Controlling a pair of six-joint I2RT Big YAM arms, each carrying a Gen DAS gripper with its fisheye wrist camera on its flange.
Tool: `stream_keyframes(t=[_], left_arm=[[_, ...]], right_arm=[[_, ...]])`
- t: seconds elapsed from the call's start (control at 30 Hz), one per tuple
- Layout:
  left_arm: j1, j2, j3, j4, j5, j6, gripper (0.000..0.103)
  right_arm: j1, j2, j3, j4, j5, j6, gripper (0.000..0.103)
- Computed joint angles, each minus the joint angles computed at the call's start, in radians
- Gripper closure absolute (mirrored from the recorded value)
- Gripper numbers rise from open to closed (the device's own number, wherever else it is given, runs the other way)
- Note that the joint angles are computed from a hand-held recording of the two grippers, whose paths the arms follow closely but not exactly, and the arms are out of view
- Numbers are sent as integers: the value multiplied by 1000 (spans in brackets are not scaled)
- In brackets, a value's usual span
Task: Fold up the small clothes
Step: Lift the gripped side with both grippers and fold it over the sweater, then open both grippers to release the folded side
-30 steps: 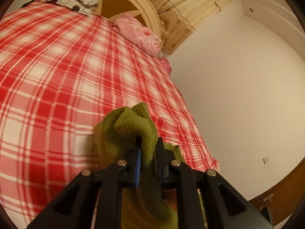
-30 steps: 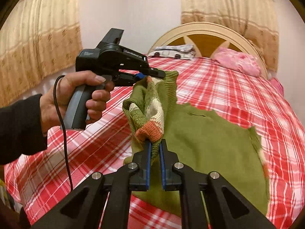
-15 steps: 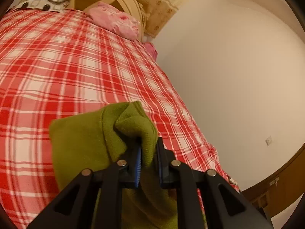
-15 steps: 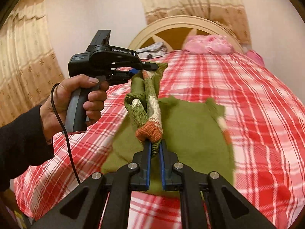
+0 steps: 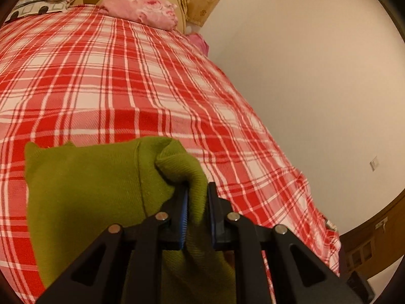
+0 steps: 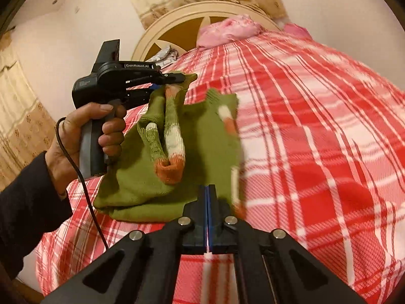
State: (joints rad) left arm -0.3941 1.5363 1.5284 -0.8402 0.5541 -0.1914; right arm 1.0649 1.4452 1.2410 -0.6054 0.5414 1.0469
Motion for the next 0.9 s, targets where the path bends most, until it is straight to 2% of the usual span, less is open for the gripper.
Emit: stream_keyframes(t=[0.13, 0.17, 0.2, 0.23, 0.27, 0.33, 0.4, 0.47, 0.5, 0.57, 0.6, 0.63, 0.7, 0.73, 0.77, 0.83, 0.9], left_arm=[[-18, -8, -3, -1, -18, 20, 89], [-21, -9, -1, -3, -22, 25, 89], [-22, -11, 2, -4, -23, 27, 89], [-21, -13, 5, -5, -20, 29, 89], [-22, -16, 6, -6, -21, 30, 89], [-23, -19, 12, -5, -17, 35, 89], [-27, -22, 16, -3, -4, 34, 94], [-37, -19, 24, -6, -10, 48, 98], [-44, -16, 30, -15, -29, 63, 98], [-53, -10, 32, -28, -37, 82, 98], [-57, -14, 26, -25, -46, 90, 98], [-59, -19, 21, -23, -65, 100, 98], [-60, -34, 7, -12, -85, 125, 98], [-58, -39, 3, -10, -95, 128, 98], [-54, -48, -5, -2, -108, 127, 98], [-39, -67, -25, 9, -106, 127, 94], [-27, -98, -56, 22, -142, 132, 84]], right_arm=[[8, -17, 6, -33, 41, -2, 101], [5, -22, 8, -32, 42, -2, 92], [0, -28, 8, -20, 34, -19, 77], [-5, -30, 7, -4, 21, -36, 32], [-4, -32, 5, 21, 27, -42, 17], [-14, -23, 13, 51, 8, -71, 17], [-22, 1, 36, 73, -4, -114, 17], [-32, 34, 70, 59, -12, -137, 17], [-46, 55, 88, 45, -47, -140, 18], [-76, 90, 102, 55, -143, -145, 28], [-82, 107, 115, 32, -158, -138, 34], [-86, 123, 129, -2, -153, -128, 48], [-98, 124, 111, 22, -195, -121, 54], [-102, 120, 99, 43, -220, -117, 66], [-102, 119, 97, 46, -226, -118, 83], [-100, 121, 101, 40, -231, -127, 91], [-90, 113, 107, 19, -197, -132, 94]])
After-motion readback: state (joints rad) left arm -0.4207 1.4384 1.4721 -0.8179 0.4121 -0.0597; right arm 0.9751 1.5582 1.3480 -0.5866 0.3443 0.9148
